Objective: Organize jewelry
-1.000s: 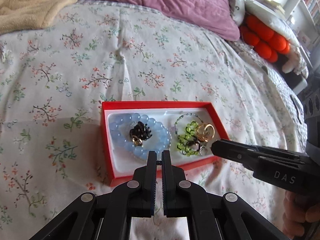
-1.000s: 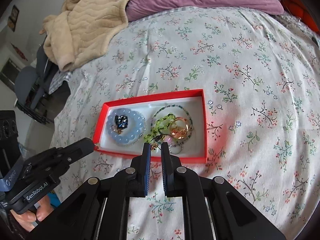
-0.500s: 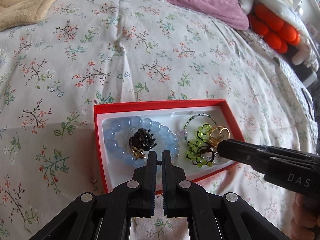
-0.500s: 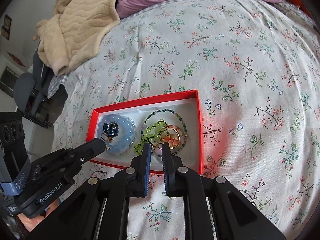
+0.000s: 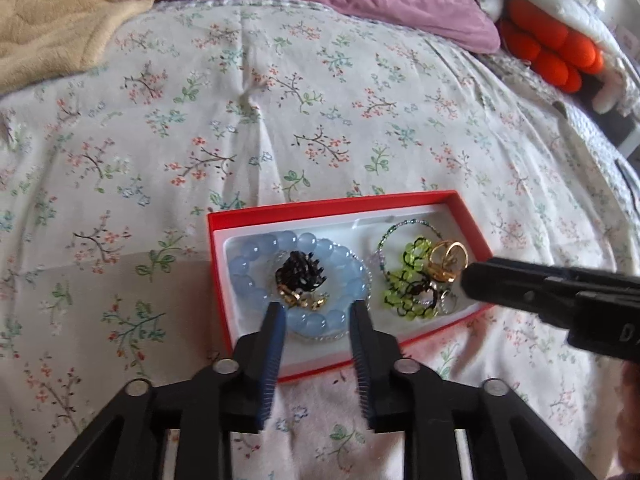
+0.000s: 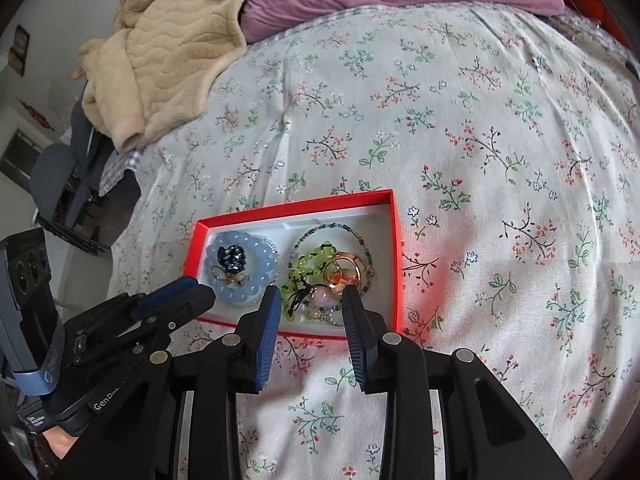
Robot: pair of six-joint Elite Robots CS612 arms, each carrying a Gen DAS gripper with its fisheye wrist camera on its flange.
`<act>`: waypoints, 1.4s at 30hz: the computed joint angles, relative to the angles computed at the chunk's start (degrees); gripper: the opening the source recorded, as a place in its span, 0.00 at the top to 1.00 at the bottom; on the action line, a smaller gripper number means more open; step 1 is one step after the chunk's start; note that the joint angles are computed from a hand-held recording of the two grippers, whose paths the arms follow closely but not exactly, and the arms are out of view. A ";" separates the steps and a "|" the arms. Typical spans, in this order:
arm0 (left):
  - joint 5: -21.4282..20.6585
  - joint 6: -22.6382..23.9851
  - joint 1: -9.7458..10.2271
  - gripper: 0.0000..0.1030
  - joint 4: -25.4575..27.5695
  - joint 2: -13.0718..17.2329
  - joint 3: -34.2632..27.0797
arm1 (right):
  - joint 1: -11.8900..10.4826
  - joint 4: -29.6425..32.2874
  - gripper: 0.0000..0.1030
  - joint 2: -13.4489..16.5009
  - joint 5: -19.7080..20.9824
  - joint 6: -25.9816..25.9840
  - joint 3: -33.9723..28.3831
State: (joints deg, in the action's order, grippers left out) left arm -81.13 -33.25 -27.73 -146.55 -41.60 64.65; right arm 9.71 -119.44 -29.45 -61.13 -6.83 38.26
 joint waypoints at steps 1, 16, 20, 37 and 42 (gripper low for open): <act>0.69 0.24 -0.16 0.67 0.24 -0.19 0.23 | -0.01 -0.36 0.67 -0.32 -0.13 -0.34 0.49; 5.21 0.27 -1.86 0.35 0.37 -3.80 5.20 | -0.38 -6.31 0.45 -6.25 -4.13 -2.51 10.63; 6.79 -0.46 -2.43 0.21 1.05 -4.98 6.72 | -0.40 -8.06 0.36 -7.94 -5.50 -2.43 13.47; 16.96 -12.27 -5.23 0.01 13.14 -7.03 9.05 | 2.29 -14.98 0.00 -12.55 -23.90 -5.16 22.56; 16.79 -14.00 -5.29 0.01 13.41 -7.03 9.27 | 2.41 -14.23 0.00 -12.28 -24.52 -4.49 22.28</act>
State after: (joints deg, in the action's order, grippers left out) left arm -64.34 -47.25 -33.03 -133.14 -48.63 73.92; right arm 12.12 -133.67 -41.73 -85.66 -11.32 60.55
